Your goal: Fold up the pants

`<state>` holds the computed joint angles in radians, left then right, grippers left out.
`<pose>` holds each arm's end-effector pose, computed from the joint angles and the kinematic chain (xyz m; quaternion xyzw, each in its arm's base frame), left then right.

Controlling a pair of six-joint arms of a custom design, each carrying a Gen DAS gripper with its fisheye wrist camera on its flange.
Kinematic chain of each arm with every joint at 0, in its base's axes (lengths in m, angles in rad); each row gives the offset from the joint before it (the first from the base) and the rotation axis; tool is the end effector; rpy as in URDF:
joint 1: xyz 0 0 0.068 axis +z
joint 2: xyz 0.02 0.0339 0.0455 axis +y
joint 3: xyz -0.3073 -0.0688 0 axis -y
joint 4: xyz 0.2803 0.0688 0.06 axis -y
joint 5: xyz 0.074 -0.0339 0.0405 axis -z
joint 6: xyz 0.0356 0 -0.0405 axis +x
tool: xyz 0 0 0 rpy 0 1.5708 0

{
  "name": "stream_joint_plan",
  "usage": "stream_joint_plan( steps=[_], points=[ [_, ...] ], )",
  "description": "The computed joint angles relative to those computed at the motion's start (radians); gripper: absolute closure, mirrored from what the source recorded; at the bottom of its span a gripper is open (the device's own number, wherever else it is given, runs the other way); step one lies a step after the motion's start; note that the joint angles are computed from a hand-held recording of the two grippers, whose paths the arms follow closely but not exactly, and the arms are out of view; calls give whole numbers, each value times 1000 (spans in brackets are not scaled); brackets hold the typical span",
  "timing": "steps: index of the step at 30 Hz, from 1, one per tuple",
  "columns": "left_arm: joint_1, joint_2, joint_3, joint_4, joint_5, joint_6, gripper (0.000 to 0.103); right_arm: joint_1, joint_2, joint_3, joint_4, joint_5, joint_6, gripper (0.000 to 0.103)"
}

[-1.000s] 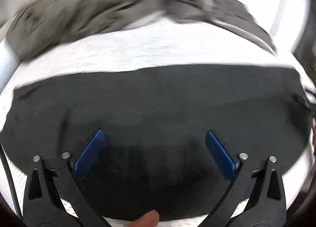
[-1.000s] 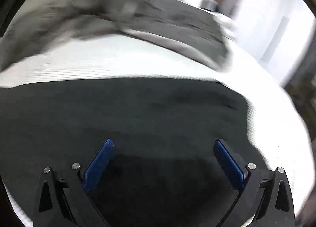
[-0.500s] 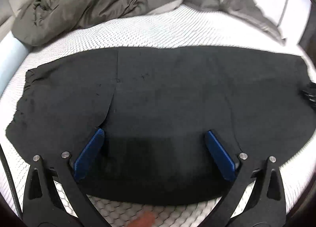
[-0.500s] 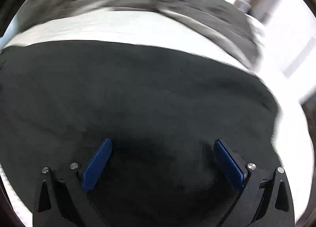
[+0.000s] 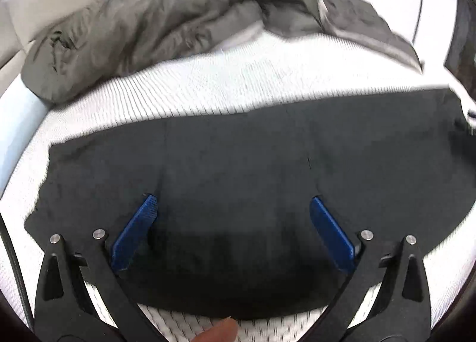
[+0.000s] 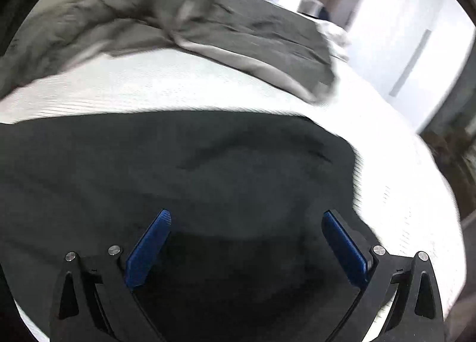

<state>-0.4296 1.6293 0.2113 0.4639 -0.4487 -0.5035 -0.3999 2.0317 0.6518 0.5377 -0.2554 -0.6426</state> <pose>0.1894 -0.0698 0.0658 -0.1018 0.9258 0.0562 0.3596 0.3176 -0.1245 0.0440 -0.1572 0.9145 -0.0728 0.3657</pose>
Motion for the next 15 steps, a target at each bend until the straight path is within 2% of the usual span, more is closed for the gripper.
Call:
stream_joint_plan(
  steps=[2, 3, 5, 6, 8, 11, 13, 15],
  points=[
    [80, 1, 34, -1, 9, -7, 1, 68, -13, 14, -59, -13, 30, 0],
    [118, 7, 52, -7, 26, -15, 1, 85, 15, 65, -101, -26, 45, 0],
    [212, 70, 115, -8, 101, -46, 1, 160, 32, 82, -141, -19, 129, 0],
    [233, 113, 150, -6, 147, -53, 2, 187, 72, 105, -109, 14, 183, 0],
    [212, 190, 228, -18, 215, -41, 1, 272, 79, 81, -124, 20, 224, 0],
    [118, 295, 371, -113, 221, -53, 1, 392, 115, 57, -30, 71, 252, 0],
    [85, 355, 433, -156, 242, -33, 1, 422, 121, 63, -50, 60, 242, 0],
    [56, 398, 462, -184, 194, -18, 1, 433, 145, 61, -34, 120, 214, 0]
  ],
)
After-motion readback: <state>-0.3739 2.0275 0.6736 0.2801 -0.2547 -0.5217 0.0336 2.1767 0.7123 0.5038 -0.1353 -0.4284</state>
